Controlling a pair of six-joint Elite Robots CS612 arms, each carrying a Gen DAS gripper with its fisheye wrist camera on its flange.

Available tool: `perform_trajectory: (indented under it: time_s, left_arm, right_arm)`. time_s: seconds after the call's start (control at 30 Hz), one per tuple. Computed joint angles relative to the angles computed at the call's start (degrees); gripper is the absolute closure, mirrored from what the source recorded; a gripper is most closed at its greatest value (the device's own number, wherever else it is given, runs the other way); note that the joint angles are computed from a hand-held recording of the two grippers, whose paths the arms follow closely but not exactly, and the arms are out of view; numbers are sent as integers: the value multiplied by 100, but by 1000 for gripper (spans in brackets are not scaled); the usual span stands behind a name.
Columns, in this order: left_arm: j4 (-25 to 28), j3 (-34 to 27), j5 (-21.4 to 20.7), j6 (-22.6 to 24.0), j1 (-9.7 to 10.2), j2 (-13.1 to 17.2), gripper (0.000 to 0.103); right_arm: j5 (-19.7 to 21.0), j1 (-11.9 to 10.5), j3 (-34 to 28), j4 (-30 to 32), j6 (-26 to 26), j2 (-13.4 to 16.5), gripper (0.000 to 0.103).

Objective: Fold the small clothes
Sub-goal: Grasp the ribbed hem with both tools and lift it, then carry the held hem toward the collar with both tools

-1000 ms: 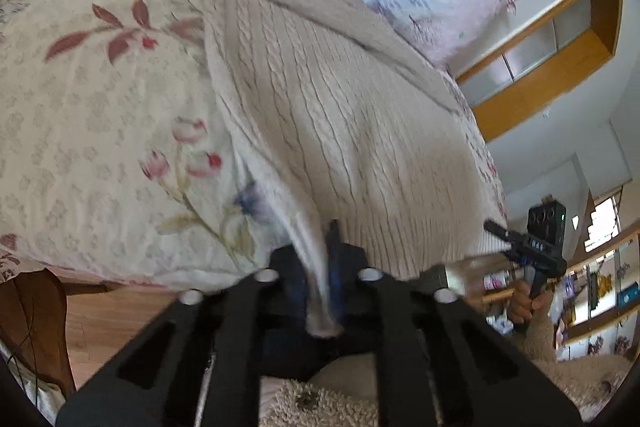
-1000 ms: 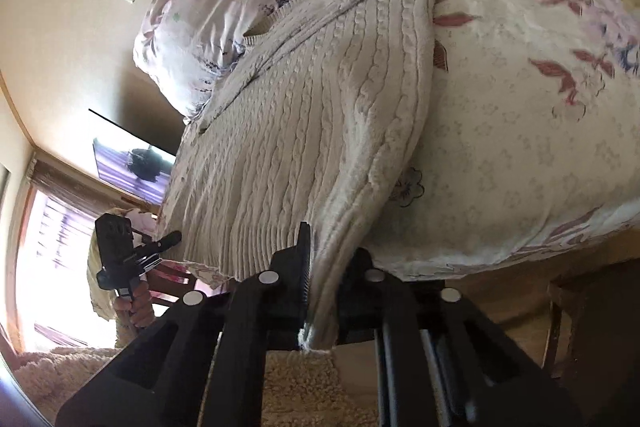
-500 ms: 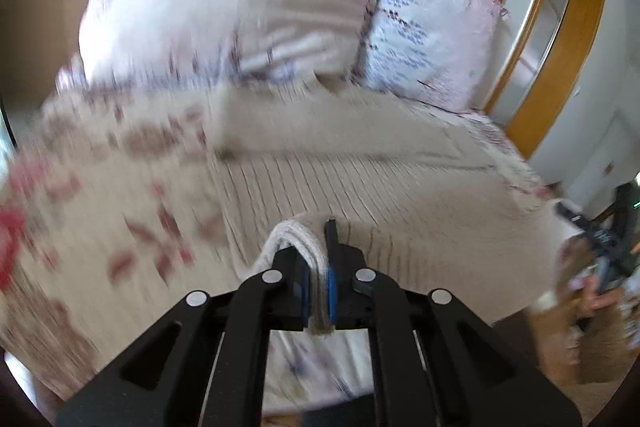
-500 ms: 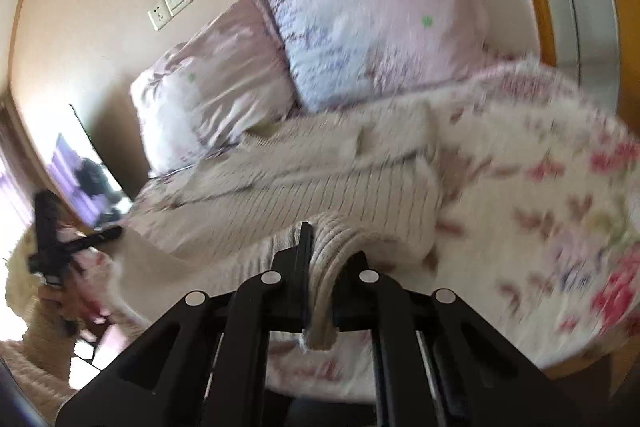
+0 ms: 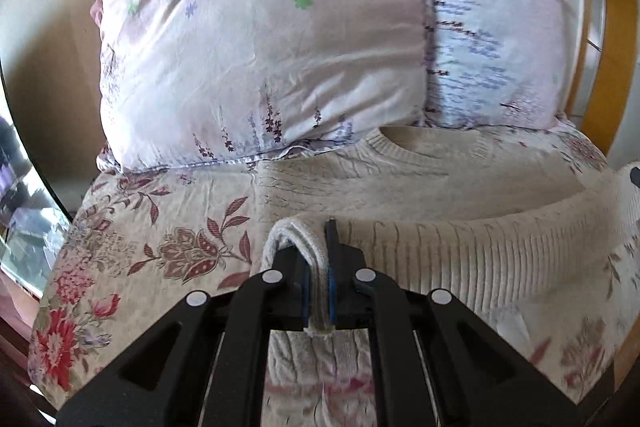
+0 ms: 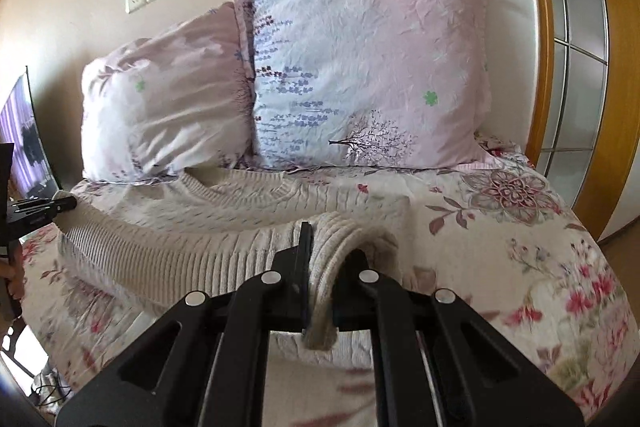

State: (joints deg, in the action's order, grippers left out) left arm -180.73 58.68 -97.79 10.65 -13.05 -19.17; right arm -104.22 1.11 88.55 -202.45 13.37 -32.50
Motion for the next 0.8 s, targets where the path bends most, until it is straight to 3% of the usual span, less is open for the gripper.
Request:
perform_trajectory:
  time_s: [0.23, 0.47, 0.8]
  left_arm:
    - [648, -776, 79, -261, -32, 367, 97]
    - [1228, -1548, 98, -443, -66, 721, 97]
    - [2081, -2748, -643, -1328, 73, 1233, 97]
  right_arm:
    - [6, -93, -511, 566, 79, 232, 95]
    - [253, -251, -937, 1092, 498, 436, 95]
    - [513, -392, -1295, 1282, 1067, 627, 95]
